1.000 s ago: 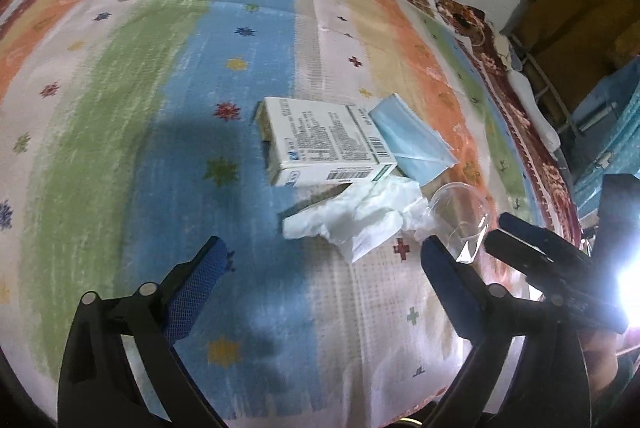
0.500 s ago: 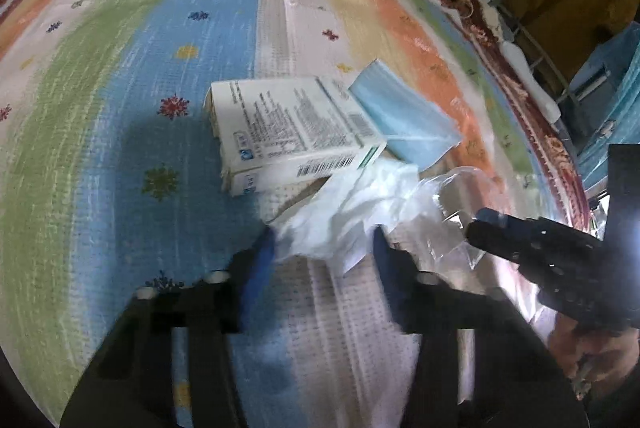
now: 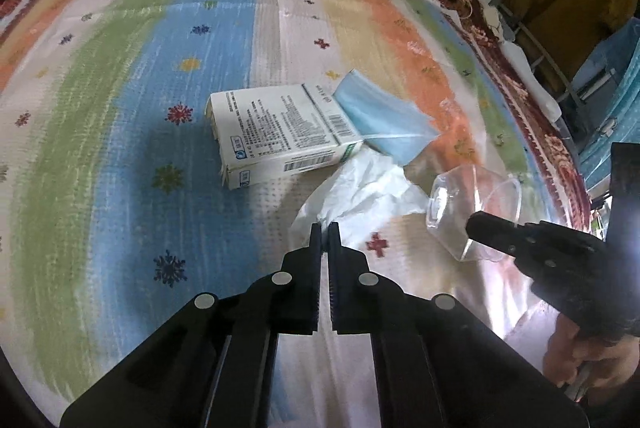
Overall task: Collect trash
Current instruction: 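Grasp the clear plastic cup with the right gripper while the left grasps the white tissue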
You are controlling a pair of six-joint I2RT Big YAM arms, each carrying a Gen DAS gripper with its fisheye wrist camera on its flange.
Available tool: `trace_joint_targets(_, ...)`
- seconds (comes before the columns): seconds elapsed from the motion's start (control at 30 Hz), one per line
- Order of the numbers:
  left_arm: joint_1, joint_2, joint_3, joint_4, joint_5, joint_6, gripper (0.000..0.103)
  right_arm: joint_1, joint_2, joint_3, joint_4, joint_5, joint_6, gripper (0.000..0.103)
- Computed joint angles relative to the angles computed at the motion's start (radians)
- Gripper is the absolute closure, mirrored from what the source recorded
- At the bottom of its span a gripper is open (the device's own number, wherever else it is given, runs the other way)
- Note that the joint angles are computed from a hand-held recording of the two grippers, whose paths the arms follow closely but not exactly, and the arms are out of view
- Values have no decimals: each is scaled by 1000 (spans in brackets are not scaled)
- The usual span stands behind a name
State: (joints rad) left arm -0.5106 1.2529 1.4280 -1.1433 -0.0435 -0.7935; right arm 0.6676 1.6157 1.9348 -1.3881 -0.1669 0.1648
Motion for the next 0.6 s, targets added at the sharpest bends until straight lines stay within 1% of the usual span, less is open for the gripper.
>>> trace_joint_targets(0.2,-32,-21,52,-66,-62,-2,101,19,-15,12,-23,40,-2,100)
trace_joint_targets(0.3,-50,-15,93,-130,-111,8,101,26,-30,8,-20,41,5,100)
trace_joint_targets(0.4,-64,-23,118,-151,-131,2,101,41,-47,8,-23,56,5,100)
trace_joint_targets(0.43,-67,-24,127,-159,-142,-4,101,46,-52,8,-23,61,-1,100)
trace_joint_targets(0.5,-87,-33,148,-184,-207,-37,101,60,-66,7,-22,79,-17,100)
trace_joint_targets(0.53,-95,-40,150,-189,-222,-50,101,64,-71,6,-22,82,-19,100)
trace_joint_targets(0.6,-115,-44,166,-220,-246,-81,101,74,-81,8,-24,102,-26,100)
